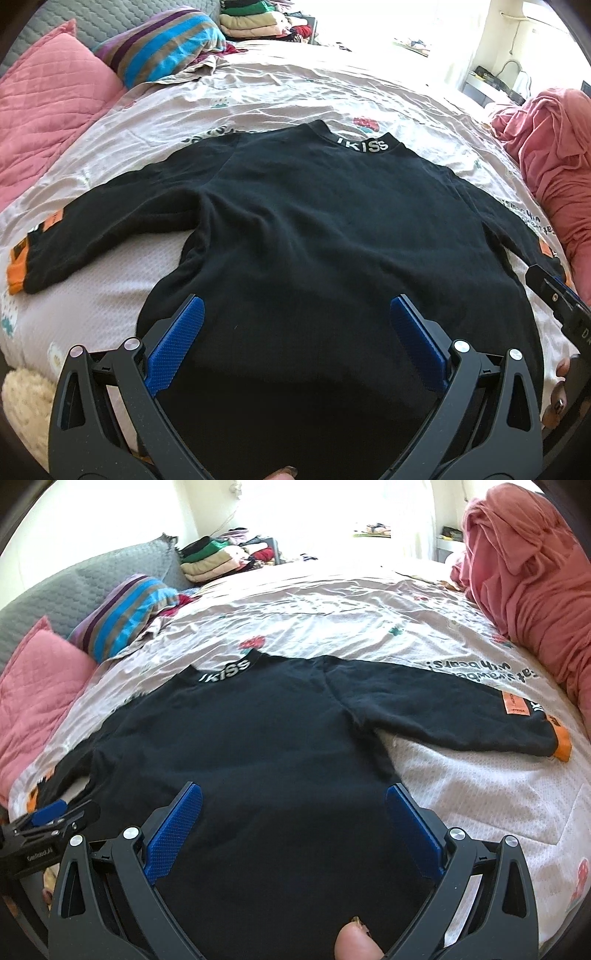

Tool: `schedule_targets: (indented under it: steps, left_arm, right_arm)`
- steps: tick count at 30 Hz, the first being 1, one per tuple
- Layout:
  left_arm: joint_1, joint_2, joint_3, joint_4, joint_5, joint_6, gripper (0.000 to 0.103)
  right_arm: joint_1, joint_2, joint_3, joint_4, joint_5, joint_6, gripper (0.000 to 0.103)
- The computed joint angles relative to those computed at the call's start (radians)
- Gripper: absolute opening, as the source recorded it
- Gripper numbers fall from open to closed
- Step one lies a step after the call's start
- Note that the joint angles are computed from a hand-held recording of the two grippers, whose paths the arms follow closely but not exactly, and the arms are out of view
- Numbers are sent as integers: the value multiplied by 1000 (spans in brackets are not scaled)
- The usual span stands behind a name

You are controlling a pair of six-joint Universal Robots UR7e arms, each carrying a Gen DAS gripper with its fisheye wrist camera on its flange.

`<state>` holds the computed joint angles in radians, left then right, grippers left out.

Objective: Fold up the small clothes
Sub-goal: 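Grasp the orange cuff of the sleeve nearest the right tool and lift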

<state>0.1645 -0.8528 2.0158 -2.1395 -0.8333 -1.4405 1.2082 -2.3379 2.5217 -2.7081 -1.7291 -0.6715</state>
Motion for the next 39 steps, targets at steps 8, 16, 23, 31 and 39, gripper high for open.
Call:
schedule_targets:
  steps: [8,16,23,31,39]
  left_arm:
    - [61,24,-34,-61,8,66,95]
    - [108,43,-61,-128,35,148,95]
    - [151,70,-101,-94,57,162,95]
    - [208,104,-131,-132,42,203,95]
    - [240,128,-151,-177,23,231,95]
  right_arm:
    - [-61,79,-51,-74,11,35,99]
    - [-153,164,-123,-131,-1,83,99]
    - [-264,225,-193,-169,-9,143,99]
    - [-448,227,-285,-86,121,300,99]
    - [-605,267,-369,-28,330,419,99]
